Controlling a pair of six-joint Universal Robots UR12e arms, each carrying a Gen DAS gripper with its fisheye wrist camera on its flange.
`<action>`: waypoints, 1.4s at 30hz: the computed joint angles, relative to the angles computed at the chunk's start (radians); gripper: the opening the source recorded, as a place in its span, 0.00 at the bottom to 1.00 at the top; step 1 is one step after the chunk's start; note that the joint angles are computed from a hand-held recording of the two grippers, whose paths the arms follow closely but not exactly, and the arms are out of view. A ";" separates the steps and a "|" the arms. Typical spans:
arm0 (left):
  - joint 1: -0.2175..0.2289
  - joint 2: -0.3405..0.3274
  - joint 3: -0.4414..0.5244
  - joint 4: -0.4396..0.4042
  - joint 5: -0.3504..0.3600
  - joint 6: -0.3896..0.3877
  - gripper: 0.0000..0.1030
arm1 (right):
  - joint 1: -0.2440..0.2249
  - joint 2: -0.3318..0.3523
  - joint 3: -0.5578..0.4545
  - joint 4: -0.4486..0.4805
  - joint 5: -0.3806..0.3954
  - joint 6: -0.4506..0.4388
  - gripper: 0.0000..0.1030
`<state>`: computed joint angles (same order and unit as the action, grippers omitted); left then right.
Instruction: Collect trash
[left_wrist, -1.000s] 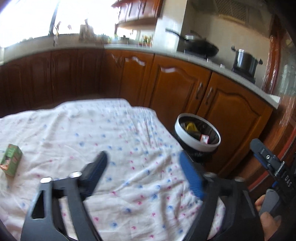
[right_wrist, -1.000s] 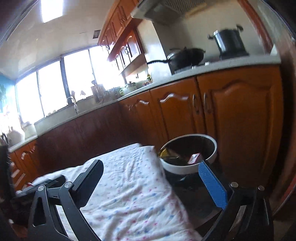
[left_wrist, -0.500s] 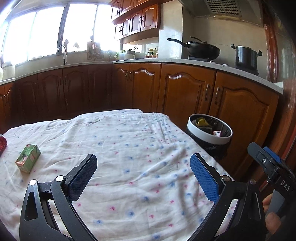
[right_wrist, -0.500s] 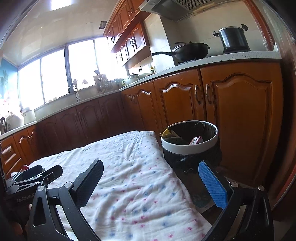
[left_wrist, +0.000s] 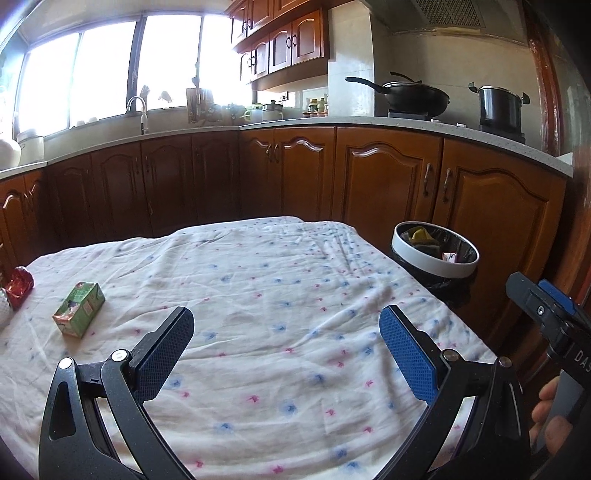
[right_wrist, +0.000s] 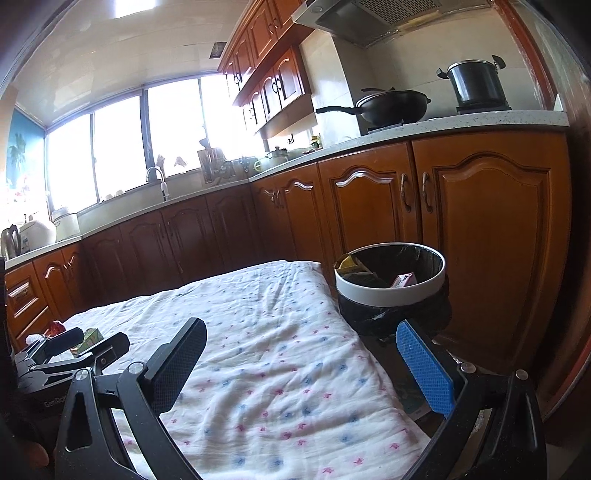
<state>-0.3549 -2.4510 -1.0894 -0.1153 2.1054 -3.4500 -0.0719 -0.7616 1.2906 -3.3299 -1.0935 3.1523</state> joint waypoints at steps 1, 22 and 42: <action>-0.001 0.000 -0.001 -0.003 0.007 -0.002 1.00 | 0.000 0.000 0.001 -0.003 -0.001 0.000 1.00; -0.011 -0.001 -0.002 0.024 0.068 0.014 1.00 | -0.005 0.000 0.005 -0.020 0.025 0.014 1.00; -0.021 0.000 -0.006 0.060 0.107 0.044 1.00 | -0.006 -0.001 0.007 -0.040 0.044 0.021 1.00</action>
